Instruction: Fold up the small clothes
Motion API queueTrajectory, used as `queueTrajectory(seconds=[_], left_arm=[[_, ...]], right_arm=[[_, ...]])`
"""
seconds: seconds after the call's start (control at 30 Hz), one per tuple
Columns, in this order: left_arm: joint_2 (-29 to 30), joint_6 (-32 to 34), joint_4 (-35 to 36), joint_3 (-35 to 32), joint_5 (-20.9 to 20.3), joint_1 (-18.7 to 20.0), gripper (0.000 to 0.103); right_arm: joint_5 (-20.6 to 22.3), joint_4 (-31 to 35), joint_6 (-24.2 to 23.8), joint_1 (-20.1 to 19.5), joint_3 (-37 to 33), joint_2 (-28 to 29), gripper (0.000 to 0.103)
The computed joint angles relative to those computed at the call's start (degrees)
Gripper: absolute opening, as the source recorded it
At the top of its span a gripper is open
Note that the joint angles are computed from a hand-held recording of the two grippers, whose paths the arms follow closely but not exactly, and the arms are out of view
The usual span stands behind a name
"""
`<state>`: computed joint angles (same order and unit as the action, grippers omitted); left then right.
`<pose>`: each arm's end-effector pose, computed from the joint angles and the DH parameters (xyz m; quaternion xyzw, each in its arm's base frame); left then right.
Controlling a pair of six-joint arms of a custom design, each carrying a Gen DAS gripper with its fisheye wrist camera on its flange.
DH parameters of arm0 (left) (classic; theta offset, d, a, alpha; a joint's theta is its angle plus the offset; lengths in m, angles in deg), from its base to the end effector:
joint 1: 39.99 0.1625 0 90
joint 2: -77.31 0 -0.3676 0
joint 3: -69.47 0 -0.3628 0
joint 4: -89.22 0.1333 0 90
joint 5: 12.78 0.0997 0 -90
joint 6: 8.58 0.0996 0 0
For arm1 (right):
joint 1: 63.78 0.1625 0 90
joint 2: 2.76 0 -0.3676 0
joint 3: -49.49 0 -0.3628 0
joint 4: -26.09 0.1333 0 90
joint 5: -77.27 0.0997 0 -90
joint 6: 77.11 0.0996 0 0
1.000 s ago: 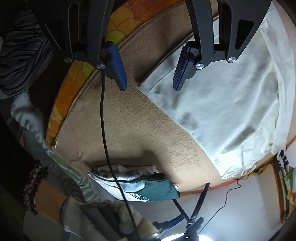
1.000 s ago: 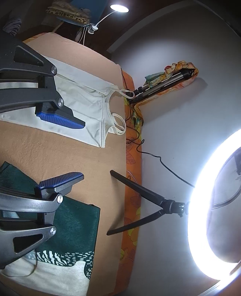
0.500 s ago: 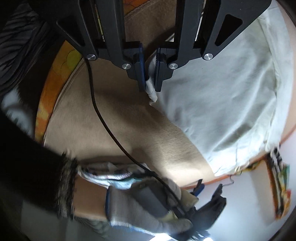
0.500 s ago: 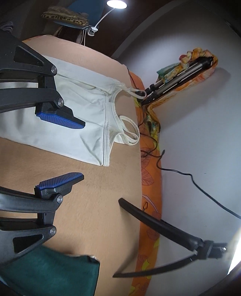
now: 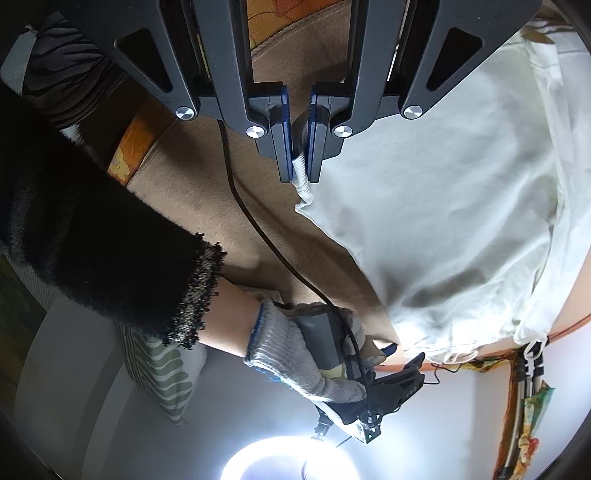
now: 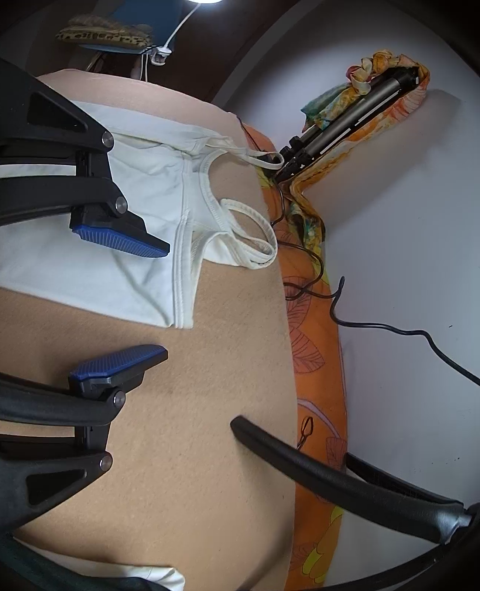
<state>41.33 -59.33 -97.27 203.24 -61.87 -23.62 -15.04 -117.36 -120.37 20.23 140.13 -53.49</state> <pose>-0.2763 -0.2881 -0.0585 0.1897 0.9175 -0.3041 0.1724 0.0627 -0.6412 0.1409 0.3150 -0.9415 0.0988 0.0673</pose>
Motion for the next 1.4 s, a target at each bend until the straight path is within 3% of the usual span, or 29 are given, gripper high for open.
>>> queueTrajectory(seconds=[0.13,0.17,0.23,0.37,0.47,0.57,0.93,1.03,1.4], left_arm=[[0.0,-0.7,-1.0,0.9,0.9,-1.1,0.006],[-0.1,-1.0,-1.8,1.4,0.8,-1.3,0.005],[0.1,-0.9,-3.0,1.6,0.6,-0.9,0.005],[0.0,-1.4,-4.9,2.4,0.4,-1.1,0.005],[-0.6,-2.7,-5.5,3.4,1.0,-1.9,0.005],[-1.7,-4.4,-5.4,4.9,2.1,-3.2,0.005],[-4.0,-18.3,-6.9,13.3,5.9,-8.6,0.005],[-5.4,-22.8,-4.6,15.8,7.2,-10.5,0.005],[-8.0,-31.7,-2.7,21.1,7.5,-11.1,0.005]], right_arm=[[-0.8,-0.8,-0.2,0.4,-0.2,1.0,0.021],[-1.3,-1.7,-0.1,0.5,0.0,1.3,0.009],[-1.8,-2.0,0.5,0.7,-0.1,1.6,0.001],[0.1,-5.4,-0.7,1.2,1.9,-0.7,0.0],[-3.6,-6.1,1.6,2.2,0.9,0.2,0.0],[-7.9,-11.2,-1.3,3.7,3.3,0.4,0.0],[-13.1,-18.8,-5.6,10.5,9.0,-0.5,0.0],[-14.3,-20.8,-5.8,12.4,9.7,0.7,0.0],[-18.1,-27.3,-7.0,16.4,10.9,8.4,0.0]])
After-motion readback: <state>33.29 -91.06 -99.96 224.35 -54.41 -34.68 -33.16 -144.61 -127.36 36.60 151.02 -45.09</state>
